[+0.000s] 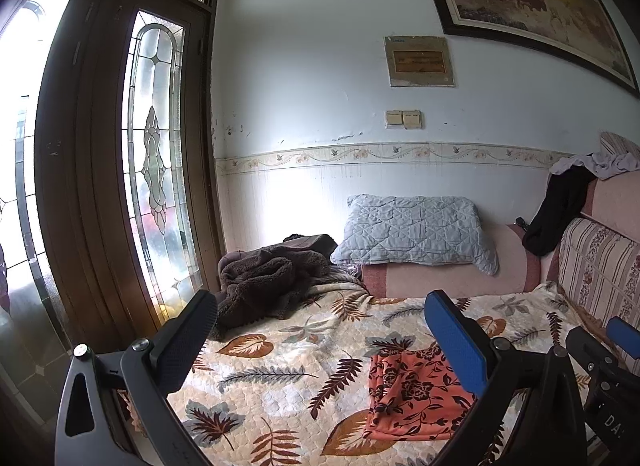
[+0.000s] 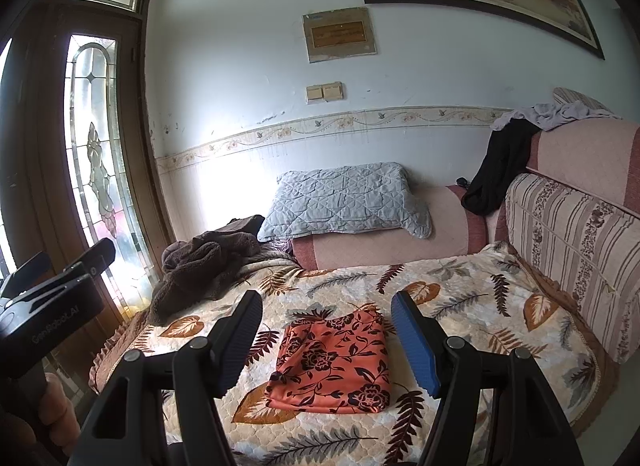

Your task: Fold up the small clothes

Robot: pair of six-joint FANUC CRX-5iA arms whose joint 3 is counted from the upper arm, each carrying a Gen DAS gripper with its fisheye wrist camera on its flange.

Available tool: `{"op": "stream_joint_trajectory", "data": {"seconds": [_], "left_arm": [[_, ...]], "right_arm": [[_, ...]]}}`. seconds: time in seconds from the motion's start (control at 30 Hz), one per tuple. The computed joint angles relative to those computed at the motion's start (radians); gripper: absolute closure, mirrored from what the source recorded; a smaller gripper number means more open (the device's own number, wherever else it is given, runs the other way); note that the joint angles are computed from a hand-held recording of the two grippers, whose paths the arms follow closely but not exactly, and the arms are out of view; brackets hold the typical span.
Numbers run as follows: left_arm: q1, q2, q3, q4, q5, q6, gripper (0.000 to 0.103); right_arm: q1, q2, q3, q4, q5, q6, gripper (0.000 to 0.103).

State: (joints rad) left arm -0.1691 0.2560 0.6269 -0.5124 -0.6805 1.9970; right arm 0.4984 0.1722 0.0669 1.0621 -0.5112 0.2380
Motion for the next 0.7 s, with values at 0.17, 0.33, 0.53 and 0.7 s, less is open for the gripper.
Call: {"op": "stream_joint_trajectory", "data": {"seconds": [0.17,0.33,0.53,0.7], "left_arm": [[0.004,-0.014,-0.015,0.015,0.010,-0.006,0.000],[0.011,-0.023,-0.030,0.040,0.028,-0.021,0.000],[0.012,-0.002,-0.006,0.035,0.013,-0.013,0.000],[0.018,0.058,0.061,0.066,-0.022,-0.039,0.000]], "right_arm": [[0.001,-0.002,-0.003,0.007,-0.001,-0.007,0.032],[0.000,-0.005,-0.006,0.030,-0.002,-0.024,0.032],[0.003,0.011,0.016,-0.014,-0.009,0.022,0.032],[-0.010,0.052,0.070,-0.078,-0.012,0.091,0.032]]}}
